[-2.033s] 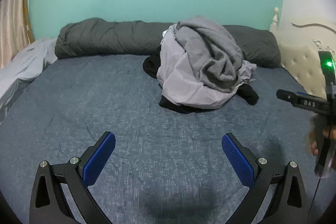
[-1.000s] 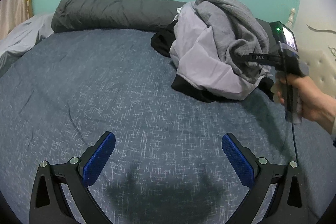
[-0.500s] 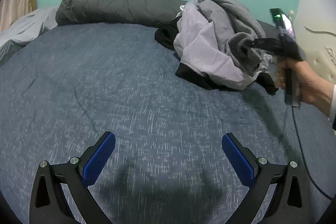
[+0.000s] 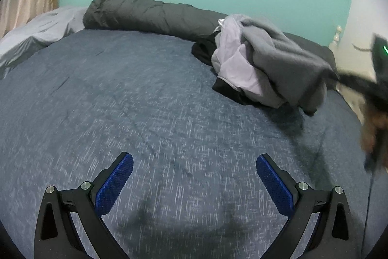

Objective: Fold clothes
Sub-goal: 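Lift the grey sweatshirt with the right gripper and pull it out of the pile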

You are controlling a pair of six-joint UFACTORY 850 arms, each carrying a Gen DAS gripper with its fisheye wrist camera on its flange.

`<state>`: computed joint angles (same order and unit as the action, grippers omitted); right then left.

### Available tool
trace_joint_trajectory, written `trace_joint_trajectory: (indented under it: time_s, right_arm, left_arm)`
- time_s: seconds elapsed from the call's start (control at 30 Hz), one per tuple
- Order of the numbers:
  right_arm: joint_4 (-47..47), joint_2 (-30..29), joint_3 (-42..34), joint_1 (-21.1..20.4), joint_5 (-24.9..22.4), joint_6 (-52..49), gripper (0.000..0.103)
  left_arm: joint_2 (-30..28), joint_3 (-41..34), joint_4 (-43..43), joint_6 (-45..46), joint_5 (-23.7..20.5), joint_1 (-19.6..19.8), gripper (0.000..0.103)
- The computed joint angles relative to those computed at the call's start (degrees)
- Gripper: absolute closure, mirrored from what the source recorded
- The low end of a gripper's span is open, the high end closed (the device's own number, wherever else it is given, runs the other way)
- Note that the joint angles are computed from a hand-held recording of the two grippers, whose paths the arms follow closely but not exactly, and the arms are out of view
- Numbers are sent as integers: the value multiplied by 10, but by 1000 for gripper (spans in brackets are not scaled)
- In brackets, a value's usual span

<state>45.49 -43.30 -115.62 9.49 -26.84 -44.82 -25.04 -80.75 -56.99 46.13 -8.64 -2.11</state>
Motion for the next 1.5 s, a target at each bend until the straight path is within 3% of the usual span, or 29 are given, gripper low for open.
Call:
trace_joint_trajectory:
  time_s: [0.07,0.2,0.37,0.47,0.57,0.6,0.67,0.73,0.77,0.83,1.07,1.27,1.33,1.5]
  right_arm:
    - [39,34,69,4,6,-42,101]
    - [52,62,140,8,3,-28,101]
    - [63,85,185,-5,11,11,96]
    - [61,106,208,-19,34,33,69]
    - [13,110,213,-35,62,108,63]
    - [-15,109,212,-40,71,145,56]
    - [-83,104,207,-50,84,232,50]
    - [-162,83,188,-59,77,334,45]
    - [-183,67,171,-63,64,373,36]
    - [-190,41,145,-68,43,404,34]
    - [-175,-28,70,-57,14,395,37]
    - [-263,-57,17,-38,-13,455,100]
    - [-291,-44,23,-33,-3,467,100]
    - [-225,15,62,-30,31,372,101]
  left_arm:
    - [3,10,-74,72,-8,0,0]
    - [5,28,-186,194,-6,-6,0]
    - [-3,28,-160,175,-11,-11,0]
    - [-3,28,-180,204,-1,-15,0]
    - [-8,23,-145,164,-5,-14,0]
    - [-9,22,-133,151,-7,-14,0]
    - [-8,23,-113,134,-6,-15,0]
    - [-9,22,-103,128,-9,-15,0]
    - [-9,22,-103,128,-10,-16,0]
    - [-9,21,-103,129,-9,-16,0]
    - [-16,18,-112,141,-11,-15,0]
    - [-11,27,-120,160,-5,-16,0]
    - [-8,33,-119,170,1,-19,0]
    - [-3,33,-128,189,-4,-20,0]
